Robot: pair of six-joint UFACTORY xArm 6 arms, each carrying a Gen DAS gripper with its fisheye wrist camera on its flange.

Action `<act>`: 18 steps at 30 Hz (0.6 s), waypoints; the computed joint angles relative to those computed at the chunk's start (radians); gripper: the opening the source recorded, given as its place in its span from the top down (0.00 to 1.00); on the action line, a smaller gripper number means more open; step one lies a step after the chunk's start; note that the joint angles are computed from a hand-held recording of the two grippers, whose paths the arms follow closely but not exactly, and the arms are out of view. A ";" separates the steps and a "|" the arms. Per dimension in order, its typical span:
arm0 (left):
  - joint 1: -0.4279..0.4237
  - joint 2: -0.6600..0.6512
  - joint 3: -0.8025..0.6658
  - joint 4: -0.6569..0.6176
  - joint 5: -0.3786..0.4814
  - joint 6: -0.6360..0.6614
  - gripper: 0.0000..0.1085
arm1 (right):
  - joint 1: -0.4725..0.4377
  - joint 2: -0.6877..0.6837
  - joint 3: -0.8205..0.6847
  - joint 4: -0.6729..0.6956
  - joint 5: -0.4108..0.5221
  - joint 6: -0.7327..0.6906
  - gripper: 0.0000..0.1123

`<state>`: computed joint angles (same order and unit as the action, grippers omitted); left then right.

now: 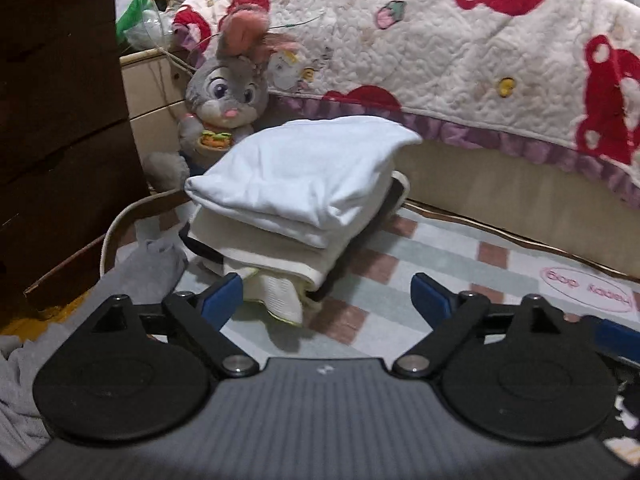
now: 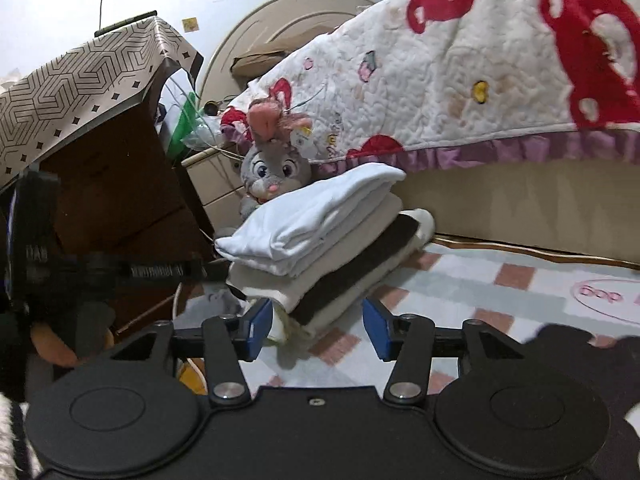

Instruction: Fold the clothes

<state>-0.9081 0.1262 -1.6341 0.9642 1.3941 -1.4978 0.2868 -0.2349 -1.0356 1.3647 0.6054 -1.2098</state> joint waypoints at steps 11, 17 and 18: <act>-0.098 0.187 -0.281 -0.047 0.206 0.148 0.05 | -0.004 -0.078 0.087 -0.073 -0.085 0.032 0.18; -0.086 0.211 -0.295 -0.087 0.167 0.177 0.05 | -0.002 -0.053 0.083 -0.134 -0.100 0.061 0.18; -0.088 0.216 -0.302 -0.084 0.172 0.182 0.05 | -0.003 -0.052 0.082 -0.133 -0.103 0.065 0.18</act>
